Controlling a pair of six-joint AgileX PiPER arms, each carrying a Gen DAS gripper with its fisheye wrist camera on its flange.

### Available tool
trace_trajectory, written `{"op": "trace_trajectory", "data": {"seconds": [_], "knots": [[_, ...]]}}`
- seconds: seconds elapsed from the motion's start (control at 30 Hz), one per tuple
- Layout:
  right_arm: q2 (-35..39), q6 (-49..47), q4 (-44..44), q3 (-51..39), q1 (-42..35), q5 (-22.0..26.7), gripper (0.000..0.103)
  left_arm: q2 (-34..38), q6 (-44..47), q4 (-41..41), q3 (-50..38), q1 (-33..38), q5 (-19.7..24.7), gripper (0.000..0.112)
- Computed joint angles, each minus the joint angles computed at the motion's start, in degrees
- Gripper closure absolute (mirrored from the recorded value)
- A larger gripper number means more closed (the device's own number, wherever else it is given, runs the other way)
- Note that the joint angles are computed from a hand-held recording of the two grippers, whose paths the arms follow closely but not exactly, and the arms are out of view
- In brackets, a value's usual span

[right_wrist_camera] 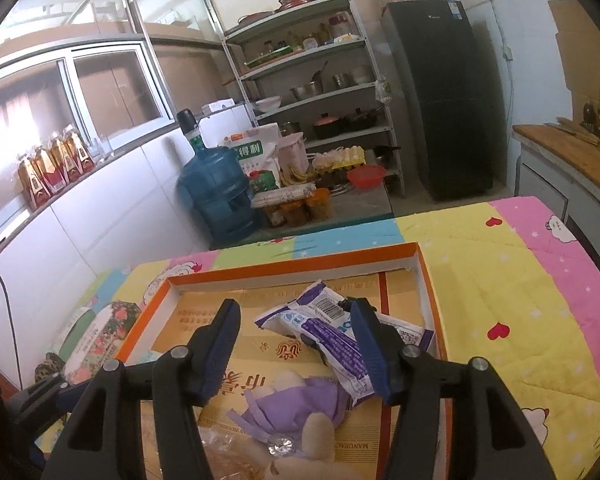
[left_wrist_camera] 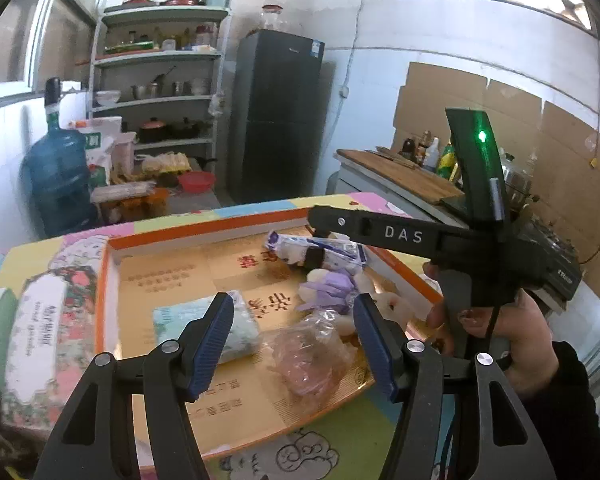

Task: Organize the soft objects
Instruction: 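Lower and release the bread roll and snack bag into the box lid, then withdraw both tools from the box lid toward the items on the bed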

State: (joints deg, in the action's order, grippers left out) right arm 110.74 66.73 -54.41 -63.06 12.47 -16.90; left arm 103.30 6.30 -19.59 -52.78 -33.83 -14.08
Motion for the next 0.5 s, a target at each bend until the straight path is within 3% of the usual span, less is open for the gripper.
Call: {"op": "trace_trajectory", "data": {"seconds": [0.23, 0.5], "knots": [[-2.57, -8.11, 8.09, 2.3, 1.84, 2.23, 0.046, -4.81, 9.66, -9.84, 4.22, -0.14, -1.22, 0.048], [-6.0, -18.89, 18.99, 5.39, 4.65, 4.65, 0.046, -8.9, 8.0, -8.63, 8.08, 1.38, -1.21, 0.048]]}}
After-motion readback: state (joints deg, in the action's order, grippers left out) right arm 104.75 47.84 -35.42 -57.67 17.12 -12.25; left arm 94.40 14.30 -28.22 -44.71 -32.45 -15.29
